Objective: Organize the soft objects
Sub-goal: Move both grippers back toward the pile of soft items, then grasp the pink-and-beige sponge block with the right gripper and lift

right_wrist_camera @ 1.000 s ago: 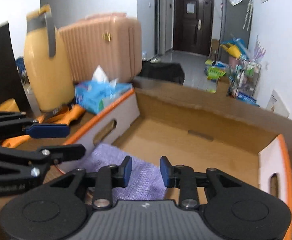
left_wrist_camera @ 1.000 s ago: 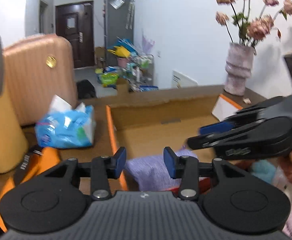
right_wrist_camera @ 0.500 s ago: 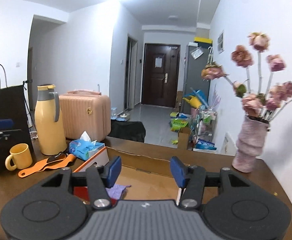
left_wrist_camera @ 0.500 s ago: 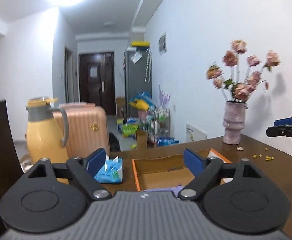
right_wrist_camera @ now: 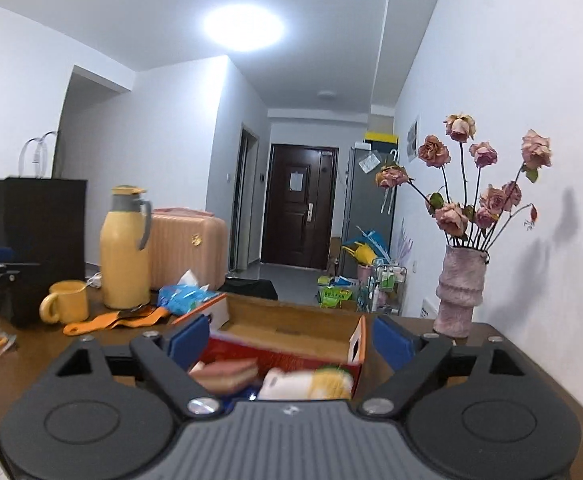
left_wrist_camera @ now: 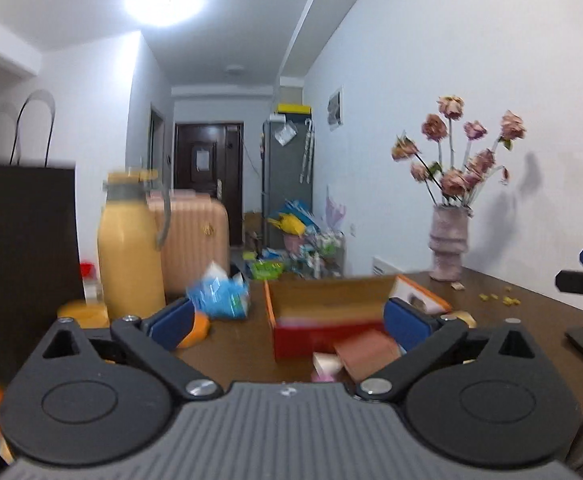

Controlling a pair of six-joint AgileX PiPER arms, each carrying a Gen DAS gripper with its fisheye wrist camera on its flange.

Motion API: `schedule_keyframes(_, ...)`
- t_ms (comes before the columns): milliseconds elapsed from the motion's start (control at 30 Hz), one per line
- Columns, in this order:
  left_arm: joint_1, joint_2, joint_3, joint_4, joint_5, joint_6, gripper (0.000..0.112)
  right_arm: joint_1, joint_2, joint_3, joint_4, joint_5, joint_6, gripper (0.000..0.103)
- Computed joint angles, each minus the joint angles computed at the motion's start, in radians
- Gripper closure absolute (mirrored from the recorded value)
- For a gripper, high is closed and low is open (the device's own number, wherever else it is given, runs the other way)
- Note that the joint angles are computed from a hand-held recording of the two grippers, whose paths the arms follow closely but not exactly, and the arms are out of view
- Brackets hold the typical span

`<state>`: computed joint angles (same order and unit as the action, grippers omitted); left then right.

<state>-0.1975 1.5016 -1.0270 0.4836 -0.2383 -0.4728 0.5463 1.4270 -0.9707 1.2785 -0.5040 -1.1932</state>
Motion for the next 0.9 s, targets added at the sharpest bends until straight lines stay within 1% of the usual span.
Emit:
schedule_keyframes(33, 0.010, -0.026, 0.059, 0.044, -0.031, -0.046, 0.009, 0.051, -0.020, 0.068, -0.034, -0.053, 0.061, 0.012)
schedule_keyframes(67, 0.018, -0.053, 0.125, 0.069, -0.066, -0.071, 0.009, 0.093, -0.034, 0.114, -0.032, -0.087, 0.082, 0.012)
schedule_keyframes(133, 0.030, -0.090, 0.215, 0.103, -0.103, -0.109, 0.009, 0.185, -0.050, 0.186, 0.006, -0.162, 0.115, 0.012)
schedule_keyframes(167, 0.046, -0.098, 0.239, 0.173, -0.118, -0.170, 0.009, 0.229, -0.052, 0.213, 0.029, -0.197, 0.144, 0.012)
schedule_keyframes(200, 0.055, -0.103, 0.254, 0.250, -0.126, -0.228, 0.009, 0.262, -0.055, 0.234, 0.039, -0.213, 0.177, 0.012)
schedule_keyframes(233, 0.052, -0.099, 0.251, 0.307, -0.117, -0.265, 0.009, 0.280, -0.054, 0.246, 0.040, -0.214, 0.203, 0.012)
schedule_keyframes(267, 0.046, -0.098, 0.247, 0.332, -0.105, -0.282, 0.009, 0.282, -0.052, 0.254, 0.024, -0.197, 0.219, 0.012)
schedule_keyframes(300, 0.035, -0.093, 0.242, 0.333, -0.091, -0.279, 0.009, 0.275, -0.044, 0.255, -0.002, -0.171, 0.217, 0.012)
schedule_keyframes(333, 0.020, -0.087, 0.235, 0.298, -0.080, -0.247, 0.009, 0.271, -0.027, 0.249, -0.006, -0.166, 0.197, 0.012)
schedule_keyframes(400, 0.000, -0.075, 0.232, 0.210, -0.081, -0.175, 0.009, 0.301, 0.020, 0.218, 0.051, -0.229, 0.139, 0.012)
schedule_keyframes(433, 0.001, -0.072, 0.237, 0.218, -0.088, -0.183, 0.009, 0.310, 0.038, 0.208, 0.060, -0.249, 0.139, 0.012)
schedule_keyframes(467, -0.002, -0.065, 0.234, 0.238, -0.088, -0.200, 0.009, 0.307, 0.043, 0.205, 0.056, -0.243, 0.147, 0.012)
schedule_keyframes(533, -0.011, -0.048, 0.230, 0.226, -0.079, -0.180, 0.009, 0.306, 0.046, 0.211, 0.035, -0.232, 0.186, 0.012)
schedule_keyframes(667, -0.031, 0.016, 0.187, 0.134, -0.067, -0.107, 0.009, 0.251, 0.058, 0.210, -0.028, -0.181, 0.265, 0.013)
schedule_keyframes(767, -0.044, 0.107, 0.090, 0.113, -0.037, -0.103, 0.009, 0.158, 0.092, 0.167, -0.112, -0.066, 0.338, 0.015)
schedule_keyframes(833, -0.058, 0.170, 0.016, 0.050, -0.005, -0.051, 0.009, 0.096, 0.138, 0.108, -0.163, 0.008, 0.370, 0.016)
schedule_keyframes(900, -0.063, 0.227, -0.064, 0.032, 0.035, -0.048, 0.009, 0.043, 0.210, 0.010, -0.148, 0.069, 0.321, 0.016)
